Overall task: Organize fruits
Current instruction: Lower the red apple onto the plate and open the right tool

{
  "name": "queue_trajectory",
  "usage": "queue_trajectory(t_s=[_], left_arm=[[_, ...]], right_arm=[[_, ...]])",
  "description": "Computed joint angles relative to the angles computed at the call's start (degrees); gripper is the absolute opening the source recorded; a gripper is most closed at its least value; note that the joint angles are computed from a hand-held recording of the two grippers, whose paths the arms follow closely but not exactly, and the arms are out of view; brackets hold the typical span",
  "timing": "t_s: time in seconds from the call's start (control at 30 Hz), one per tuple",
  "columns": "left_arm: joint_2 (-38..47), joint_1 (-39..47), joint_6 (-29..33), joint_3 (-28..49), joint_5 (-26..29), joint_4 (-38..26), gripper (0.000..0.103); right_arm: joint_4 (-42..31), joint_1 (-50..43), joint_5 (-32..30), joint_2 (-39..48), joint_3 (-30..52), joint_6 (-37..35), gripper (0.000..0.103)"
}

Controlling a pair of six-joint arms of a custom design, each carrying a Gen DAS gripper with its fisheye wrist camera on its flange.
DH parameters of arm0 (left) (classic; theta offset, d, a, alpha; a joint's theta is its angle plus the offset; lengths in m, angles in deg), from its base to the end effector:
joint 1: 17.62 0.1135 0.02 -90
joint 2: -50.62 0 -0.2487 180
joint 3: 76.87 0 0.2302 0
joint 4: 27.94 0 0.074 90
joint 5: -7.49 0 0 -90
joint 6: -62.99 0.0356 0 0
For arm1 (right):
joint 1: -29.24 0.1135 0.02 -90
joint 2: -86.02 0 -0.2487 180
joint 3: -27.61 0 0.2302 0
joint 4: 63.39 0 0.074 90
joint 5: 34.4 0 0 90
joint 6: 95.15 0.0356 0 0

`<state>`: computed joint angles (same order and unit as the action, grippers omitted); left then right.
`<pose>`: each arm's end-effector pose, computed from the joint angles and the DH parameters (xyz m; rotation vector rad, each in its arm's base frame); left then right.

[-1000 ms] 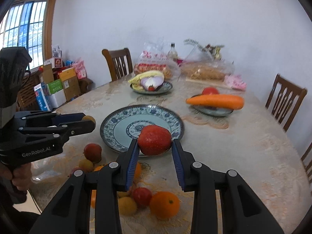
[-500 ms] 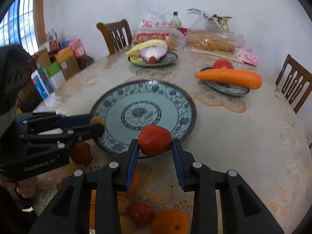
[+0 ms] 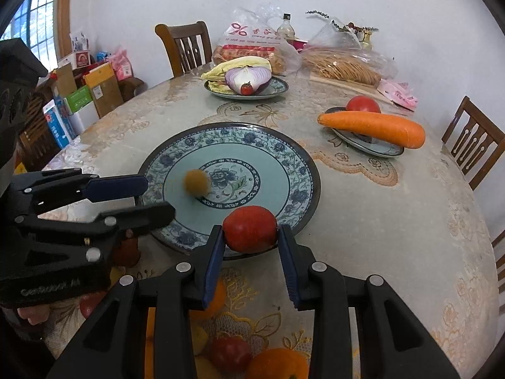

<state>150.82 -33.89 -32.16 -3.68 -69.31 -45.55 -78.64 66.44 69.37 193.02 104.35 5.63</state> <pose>0.3303 -0.1049 0.1774 0.3432 2.3440 -0.4529 0.2980 0.2155 0.1579 -0.4217 2.3017 0.1308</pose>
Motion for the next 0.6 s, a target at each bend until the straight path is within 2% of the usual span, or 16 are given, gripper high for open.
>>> queue_trajectory(t_s=[0.1, 0.23, 0.37, 0.47, 0.5, 0.53, 0.6], left_arm=[[0.4, 0.5, -0.8, 0.3, 1.3, 0.0, 0.058], [1.0, 1.4, -0.7, 0.8, 4.0, -0.3, 0.066], [1.9, 2.2, -1.4, 1.4, 5.9, -0.5, 0.07], [0.3, 1.8, -1.8, -0.4, 4.8, 1.5, 0.07], [-0.4, 1.4, -2.0, -1.2, 3.8, 2.4, 0.073], [-1.4, 0.6, -2.1, -2.1, 0.8, 3.2, 0.077], [-3.2, -0.4, -1.8, -3.8, -2.6, 4.4, 0.078]], right_arm=[[1.3, -0.8, -2.2, 0.1, -0.3, -0.7, 0.036], [2.7, -2.1, -5.8, 0.0, -0.8, 0.0, 0.036], [4.4, -2.4, -6.7, -0.7, -1.9, 0.7, 0.036], [4.8, -1.8, -5.0, -1.2, -2.5, 0.7, 0.037], [5.0, -1.7, -4.6, -1.5, -2.8, 0.8, 0.037], [5.2, -1.6, -4.3, -1.8, -3.1, 1.1, 0.038], [5.4, -1.4, -3.3, -2.7, -3.7, 1.9, 0.04]])
